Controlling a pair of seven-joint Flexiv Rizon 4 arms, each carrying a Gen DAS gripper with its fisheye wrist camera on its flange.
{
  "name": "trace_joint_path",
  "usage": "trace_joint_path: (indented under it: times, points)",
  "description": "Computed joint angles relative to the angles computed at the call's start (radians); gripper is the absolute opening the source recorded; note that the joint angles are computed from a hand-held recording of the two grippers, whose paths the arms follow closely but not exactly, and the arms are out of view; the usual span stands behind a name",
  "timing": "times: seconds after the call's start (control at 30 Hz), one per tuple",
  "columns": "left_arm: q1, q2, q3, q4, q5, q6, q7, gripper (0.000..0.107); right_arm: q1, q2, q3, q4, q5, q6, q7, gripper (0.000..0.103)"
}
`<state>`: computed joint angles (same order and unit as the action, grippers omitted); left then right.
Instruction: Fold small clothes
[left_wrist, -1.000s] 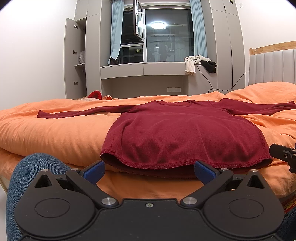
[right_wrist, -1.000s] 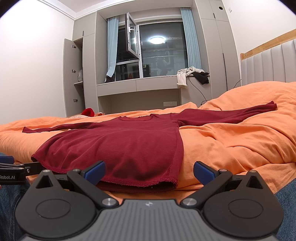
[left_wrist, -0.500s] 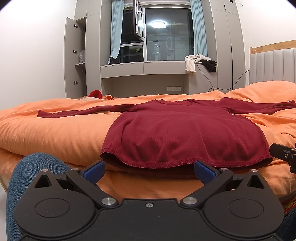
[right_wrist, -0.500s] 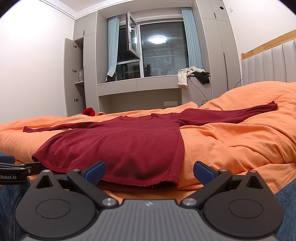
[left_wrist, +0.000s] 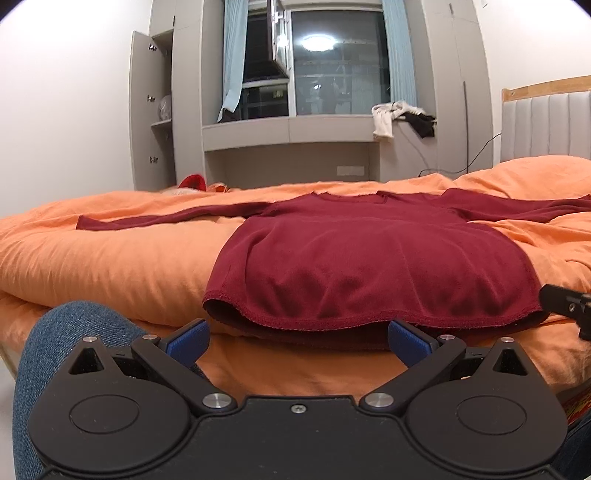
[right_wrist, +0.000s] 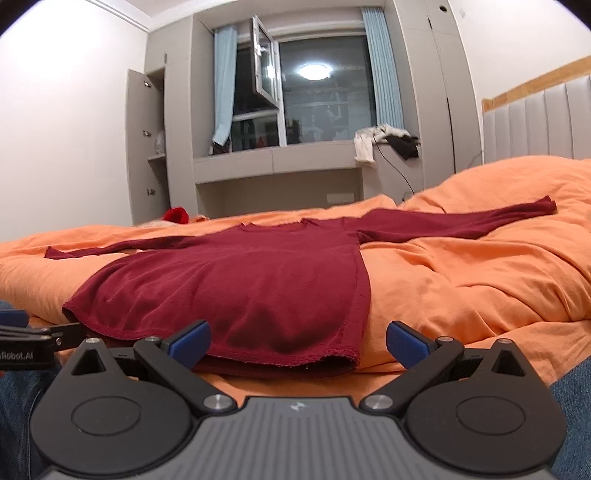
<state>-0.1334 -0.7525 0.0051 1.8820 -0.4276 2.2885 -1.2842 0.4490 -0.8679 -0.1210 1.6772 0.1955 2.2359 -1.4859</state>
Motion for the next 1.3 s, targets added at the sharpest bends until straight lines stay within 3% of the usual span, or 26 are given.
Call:
trace_joint_path:
  times: [0.13, 0.33, 0.47, 0.57, 0.77, 0.97, 1.2, 1.3]
  points:
    - [-0.025, 0.012, 0.022, -0.034, -0.08, -0.091, 0.027, 0.102, 0.066, 0.03, -0.098, -0.035, 0.068, -0.164, 0.002, 0.103]
    - [-0.072, -0.014, 0.074, -0.151, -0.197, -0.192, 0.075, 0.102, 0.056, 0.033, -0.161, -0.108, -0.007, -0.288, 0.087, 0.103]
    - [-0.168, -0.079, 0.195, -0.289, -0.324, -0.277, 0.161, 0.103, 0.08, -0.004, -0.26, -0.183, -0.037, -0.34, 0.141, 0.103]
    - [-0.221, -0.133, 0.277, -0.398, -0.406, -0.342, 0.205, 0.102, 0.029, -0.02, -0.24, -0.243, -0.104, -0.374, 0.183, 0.103]
    - [-0.292, -0.255, 0.475, -0.607, -0.444, -0.52, 0.147, 0.103, -0.008, -0.081, -0.278, -0.361, -0.17, -0.419, 0.274, 0.103]
    - [-0.274, -0.369, 0.597, -0.826, -0.386, -0.699, 0.032, 0.103, -0.08, -0.15, -0.249, -0.507, -0.269, -0.49, 0.352, 0.103]
    - [-0.18, -0.496, 0.679, -1.144, -0.275, -0.986, -0.095, 0.103, -0.238, -0.264, -0.083, -0.768, -0.439, -0.627, 0.371, 0.103]
    - [-0.124, -0.559, 0.712, -1.301, -0.231, -1.075, -0.161, 0.103, -0.275, -0.34, -0.063, -0.915, -0.477, -0.7, 0.39, 0.103]
